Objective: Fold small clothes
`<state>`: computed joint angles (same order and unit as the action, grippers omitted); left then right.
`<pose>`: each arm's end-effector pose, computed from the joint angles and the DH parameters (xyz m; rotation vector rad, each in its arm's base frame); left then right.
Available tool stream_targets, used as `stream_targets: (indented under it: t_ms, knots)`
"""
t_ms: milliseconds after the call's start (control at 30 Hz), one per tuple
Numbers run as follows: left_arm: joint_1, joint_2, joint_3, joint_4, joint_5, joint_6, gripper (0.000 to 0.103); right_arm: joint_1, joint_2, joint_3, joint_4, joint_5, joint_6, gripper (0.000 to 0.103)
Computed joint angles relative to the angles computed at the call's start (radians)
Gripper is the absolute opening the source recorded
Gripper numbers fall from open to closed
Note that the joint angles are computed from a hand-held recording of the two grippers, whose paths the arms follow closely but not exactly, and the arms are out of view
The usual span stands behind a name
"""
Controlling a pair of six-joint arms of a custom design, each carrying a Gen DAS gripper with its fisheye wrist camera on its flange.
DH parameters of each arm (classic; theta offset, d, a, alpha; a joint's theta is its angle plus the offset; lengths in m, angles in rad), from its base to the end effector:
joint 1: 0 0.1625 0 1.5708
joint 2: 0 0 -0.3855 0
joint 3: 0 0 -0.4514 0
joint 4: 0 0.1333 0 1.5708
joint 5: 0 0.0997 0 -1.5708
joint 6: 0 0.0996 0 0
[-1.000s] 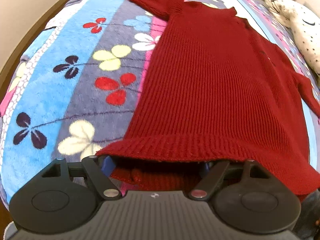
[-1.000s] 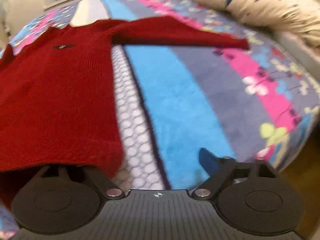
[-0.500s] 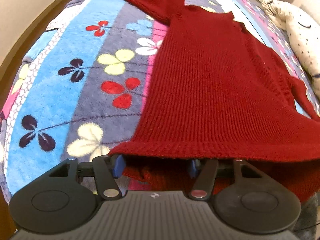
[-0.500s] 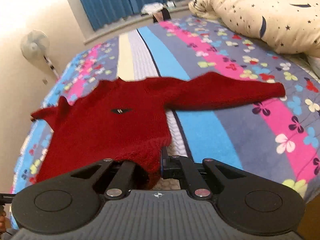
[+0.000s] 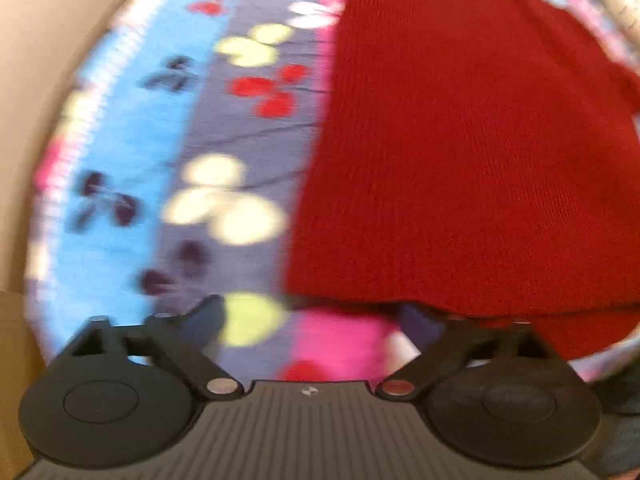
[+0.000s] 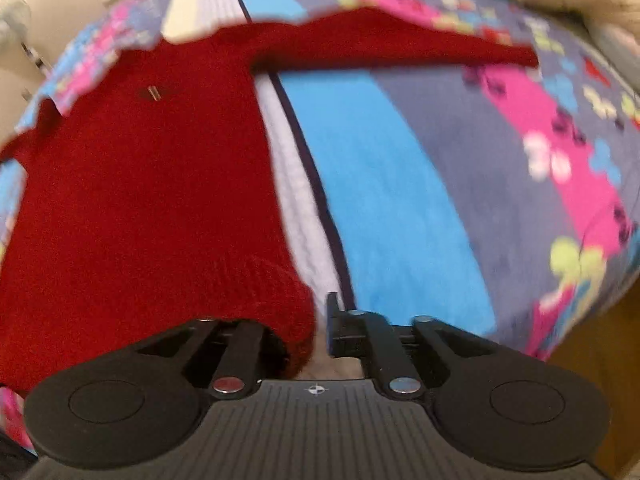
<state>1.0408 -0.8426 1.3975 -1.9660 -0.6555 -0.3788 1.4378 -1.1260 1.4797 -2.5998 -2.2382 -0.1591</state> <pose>-0.1854 -0.7363 0.1366 0.2565 2.2210 -0.3223 -0.0239 -0.7192 0.3554 -0.2507 -2.3112 0.6852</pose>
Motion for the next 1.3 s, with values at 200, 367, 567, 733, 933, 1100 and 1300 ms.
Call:
stream_targets:
  t_ms: [200, 367, 567, 733, 933, 1100, 1300]
  knots:
    - [0.023, -0.036, 0.056, -0.113, -0.005, 0.025, 0.099, -0.02, -0.01, 0.046, -0.056, 0.041, -0.013, 0.042]
    - [0.022, -0.016, 0.073, -0.276, 0.026, 0.108, 0.091, -0.024, -0.019, 0.056, -0.061, 0.066, -0.005, 0.045]
    - [0.028, -0.004, 0.05, -0.375, -0.094, 0.156, 0.009, -0.026, -0.047, 0.077, -0.021, 0.122, 0.064, 0.057]
    - [-0.01, 0.002, 0.055, -0.383, -0.015, 0.165, 0.007, 0.004, -0.028, 0.066, -0.011, 0.07, -0.036, 0.007]
    - [-0.081, -0.137, 0.181, -0.503, -0.009, 0.222, 0.003, 0.066, -0.101, 0.102, -0.204, 0.048, -0.299, 0.005]
    - [-0.117, -0.22, 0.264, -0.447, 0.013, 0.186, 0.003, 0.102, -0.174, 0.148, -0.265, 0.051, -0.504, 0.005]
    - [-0.082, -0.204, 0.267, -0.196, -0.003, 0.017, 0.025, 0.031, -0.132, 0.144, -0.085, -0.133, -0.454, 0.018]
